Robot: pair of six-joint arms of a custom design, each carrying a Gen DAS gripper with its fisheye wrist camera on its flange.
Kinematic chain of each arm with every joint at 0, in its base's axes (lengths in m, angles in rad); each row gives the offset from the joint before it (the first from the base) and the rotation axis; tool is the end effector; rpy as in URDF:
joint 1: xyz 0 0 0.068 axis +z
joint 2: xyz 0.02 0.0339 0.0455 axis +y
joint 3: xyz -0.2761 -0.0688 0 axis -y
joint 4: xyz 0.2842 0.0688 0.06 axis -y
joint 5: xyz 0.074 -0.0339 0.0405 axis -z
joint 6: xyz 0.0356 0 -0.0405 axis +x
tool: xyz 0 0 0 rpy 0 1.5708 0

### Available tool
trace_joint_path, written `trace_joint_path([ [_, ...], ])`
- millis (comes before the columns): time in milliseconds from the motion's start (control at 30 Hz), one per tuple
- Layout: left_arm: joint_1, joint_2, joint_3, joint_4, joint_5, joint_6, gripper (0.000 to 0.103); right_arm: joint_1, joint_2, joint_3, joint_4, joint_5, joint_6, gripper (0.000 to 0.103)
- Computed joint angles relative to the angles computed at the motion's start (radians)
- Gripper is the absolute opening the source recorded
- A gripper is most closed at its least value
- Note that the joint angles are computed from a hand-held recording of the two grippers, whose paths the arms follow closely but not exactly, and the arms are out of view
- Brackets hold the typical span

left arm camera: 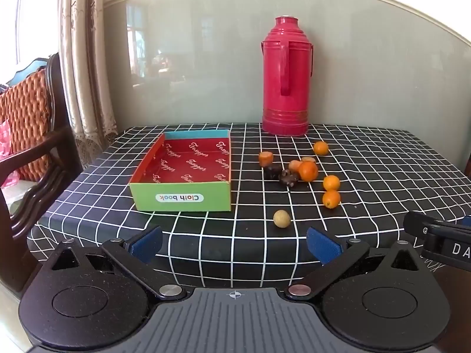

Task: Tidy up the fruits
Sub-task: 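Move the left gripper toward the round tan fruit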

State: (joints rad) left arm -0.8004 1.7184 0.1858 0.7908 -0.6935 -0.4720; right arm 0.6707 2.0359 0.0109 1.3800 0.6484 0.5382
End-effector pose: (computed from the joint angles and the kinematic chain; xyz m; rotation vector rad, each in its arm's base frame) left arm 0.1599 -0.1321 0.0364 0.0138 2.1177 0.0612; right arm 0.1347 0.0794 0.0170 0.2065 2.0602 0.0145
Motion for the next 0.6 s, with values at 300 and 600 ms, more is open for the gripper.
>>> trace_joint_path([
  [300, 0.001, 0.006, -0.002, 0.005, 0.001, 0.002, 0.103, -0.004, 0.013, 0.007, 0.006, -0.01, -0.004, 0.097],
  [600, 0.006, 0.047, 0.002, 0.05, 0.008, 0.024, 0.103, -0.008, 0.031, 0.005, 0.025, -0.012, 0.003, 0.097],
])
